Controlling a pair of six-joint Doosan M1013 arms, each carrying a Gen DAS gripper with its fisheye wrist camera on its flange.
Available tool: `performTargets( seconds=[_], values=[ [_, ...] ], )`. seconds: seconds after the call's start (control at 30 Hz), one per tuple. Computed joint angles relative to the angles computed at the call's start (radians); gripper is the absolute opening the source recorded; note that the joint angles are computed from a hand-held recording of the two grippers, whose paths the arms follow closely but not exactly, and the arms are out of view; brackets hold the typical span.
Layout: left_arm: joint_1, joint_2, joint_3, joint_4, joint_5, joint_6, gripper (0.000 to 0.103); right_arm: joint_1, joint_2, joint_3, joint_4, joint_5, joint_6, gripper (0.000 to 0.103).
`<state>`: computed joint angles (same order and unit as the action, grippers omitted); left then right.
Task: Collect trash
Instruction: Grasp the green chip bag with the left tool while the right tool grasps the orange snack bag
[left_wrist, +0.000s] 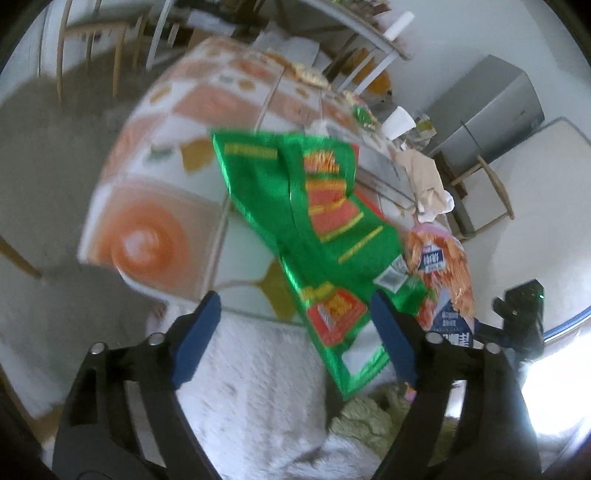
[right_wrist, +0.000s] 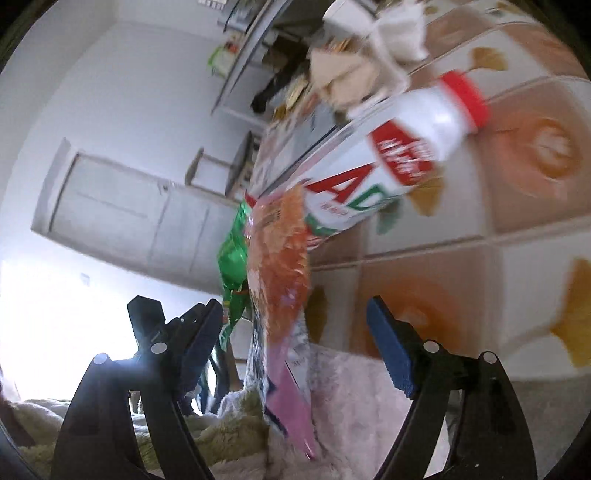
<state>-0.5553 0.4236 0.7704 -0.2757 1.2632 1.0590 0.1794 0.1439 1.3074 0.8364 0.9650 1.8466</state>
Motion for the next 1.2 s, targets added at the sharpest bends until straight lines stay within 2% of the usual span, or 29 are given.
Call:
performTargets(
  seconds=[0.17, 0.27, 0.37, 0.43, 0.47, 0.5, 0.6, 0.73, 0.9, 1.1, 1.2],
  values=[
    [0.01, -0.015, 0.056, -0.082, -0.061, -0.004, 0.059, 0.024, 0.055, -0.079, -0.067, 0.078, 0.034, 0.078],
    [0.014, -0.01, 0.062, -0.121, -0.075, -0.002, 0.048, 0.036, 0.081, -0.117, -0.115, 0.122, 0.048, 0.071],
    [0.008, 0.006, 0.039, -0.091, -0.044, 0.0, 0.032, 0.044, 0.091, -0.132, -0.124, 0.141, 0.057, 0.056],
    [0.007, 0.013, 0.029, -0.083, -0.033, 0.007, 0.025, 0.047, 0.094, -0.136, -0.113, 0.146, 0.066, 0.039],
    [0.008, 0.014, 0.026, -0.084, -0.033, 0.01, 0.018, 0.048, 0.092, -0.136, -0.11, 0.144, 0.064, 0.035],
    [0.007, 0.013, 0.026, -0.073, -0.036, 0.009, 0.017, 0.05, 0.089, -0.136, -0.109, 0.143, 0.062, 0.029],
    [0.007, 0.009, 0.027, -0.041, -0.044, 0.01, 0.01, 0.058, 0.084, -0.151, -0.114, 0.145, 0.065, 0.023],
    [0.014, -0.007, 0.041, 0.017, -0.08, -0.001, 0.008, 0.06, 0.075, -0.158, -0.109, 0.14, 0.042, 0.017],
    [0.03, -0.002, 0.022, 0.08, -0.094, -0.033, 0.008, 0.063, 0.073, -0.198, -0.104, 0.129, 0.018, 0.016],
    [0.045, 0.064, -0.103, 0.189, -0.045, -0.002, 0.008, 0.054, 0.123, -0.313, -0.033, 0.121, -0.037, 0.016],
    [0.059, 0.147, -0.242, 0.192, 0.049, 0.055, 0.01, 0.048, 0.194, -0.412, 0.062, 0.112, -0.034, 0.016]
  ],
)
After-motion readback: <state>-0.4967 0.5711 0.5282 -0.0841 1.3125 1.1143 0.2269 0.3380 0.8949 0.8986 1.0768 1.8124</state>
